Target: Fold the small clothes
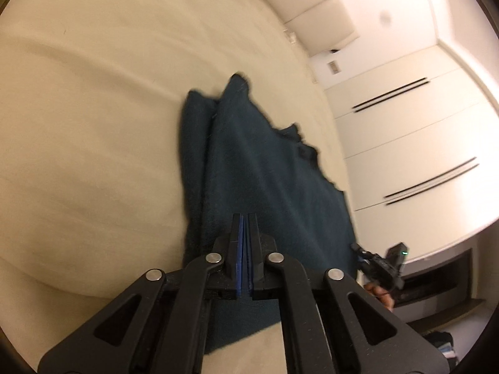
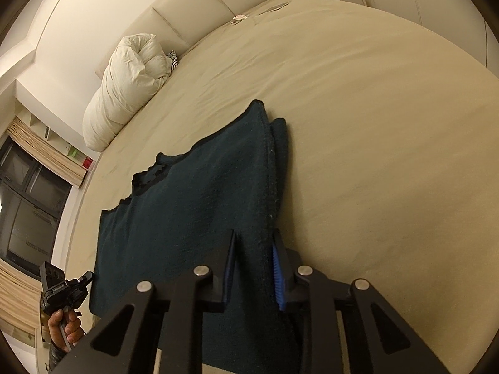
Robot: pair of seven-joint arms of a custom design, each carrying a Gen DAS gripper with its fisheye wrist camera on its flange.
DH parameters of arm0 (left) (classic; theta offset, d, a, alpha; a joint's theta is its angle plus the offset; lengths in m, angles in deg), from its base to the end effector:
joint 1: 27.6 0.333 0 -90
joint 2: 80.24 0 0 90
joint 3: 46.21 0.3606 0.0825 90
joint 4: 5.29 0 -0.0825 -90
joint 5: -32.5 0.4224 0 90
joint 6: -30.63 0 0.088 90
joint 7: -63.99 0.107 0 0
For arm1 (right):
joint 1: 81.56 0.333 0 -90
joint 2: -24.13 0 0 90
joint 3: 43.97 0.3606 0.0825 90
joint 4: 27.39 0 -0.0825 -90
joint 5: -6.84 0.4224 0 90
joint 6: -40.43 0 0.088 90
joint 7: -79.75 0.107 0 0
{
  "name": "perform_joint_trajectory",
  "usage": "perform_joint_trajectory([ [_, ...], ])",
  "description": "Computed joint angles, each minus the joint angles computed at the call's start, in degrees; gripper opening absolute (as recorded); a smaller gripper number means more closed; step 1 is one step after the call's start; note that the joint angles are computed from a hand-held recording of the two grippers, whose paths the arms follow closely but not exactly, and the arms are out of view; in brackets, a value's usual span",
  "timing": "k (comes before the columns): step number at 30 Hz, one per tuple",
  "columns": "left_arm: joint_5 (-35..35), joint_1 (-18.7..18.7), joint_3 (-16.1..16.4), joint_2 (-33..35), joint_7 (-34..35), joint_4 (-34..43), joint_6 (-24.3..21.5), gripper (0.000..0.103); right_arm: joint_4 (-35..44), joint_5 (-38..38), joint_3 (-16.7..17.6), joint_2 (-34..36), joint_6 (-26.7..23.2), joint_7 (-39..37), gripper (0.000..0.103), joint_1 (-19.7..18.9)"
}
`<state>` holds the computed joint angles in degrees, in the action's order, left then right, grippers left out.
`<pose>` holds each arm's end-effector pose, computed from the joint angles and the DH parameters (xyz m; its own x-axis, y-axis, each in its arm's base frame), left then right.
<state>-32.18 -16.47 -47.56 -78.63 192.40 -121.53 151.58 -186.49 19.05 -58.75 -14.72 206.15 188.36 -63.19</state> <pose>0.6090 0.0624 0.4882 -0.0952 -0.6490 0.7548 -0.9066 -0.2565 -0.3349 0.3867 0.0058 0.5001 -0.2327 -0.8206 -0.5220 -0.6954 0.5156 -0.5005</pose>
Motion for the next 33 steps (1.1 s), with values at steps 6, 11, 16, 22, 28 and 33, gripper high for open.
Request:
perform_joint_trajectory([
  [6,0.3,1.1,1.1,-0.3,1.6,0.0,-2.1,0.07,-0.4,0.6,-0.7,-0.4,1.4,-0.5,0.037,1.2],
  [11,-0.1,1.9,1.0,0.8,2.8,0.8,-5.4,0.069,-0.2,0.7,-0.9,-0.4,1.0,-0.3,0.037,1.4],
  [16,2.9,1.5,0.2,2.3,1.5,2.4,-5.2,0.033,-0.1,0.7,-0.5,-0.4,0.6,-0.2,0.038,1.2],
  [22,4.8,1.3,-0.4,2.9,0.6,3.3,-3.3,0.014,-0.1,0.8,-0.3,-0.5,0.0,0.0,0.045,0.8],
  [28,6.1,0.8,-0.7,1.7,0.8,2.3,-0.3,0.005,0.5,-1.8,3.5,0.3,-2.6,1.8,0.045,-2.7],
  [33,6.4,0.0,-0.6,0.0,2.1,1.2,2.0,0.004,0.2,-5.5,7.6,0.0,-3.6,7.0,0.045,-7.4],
])
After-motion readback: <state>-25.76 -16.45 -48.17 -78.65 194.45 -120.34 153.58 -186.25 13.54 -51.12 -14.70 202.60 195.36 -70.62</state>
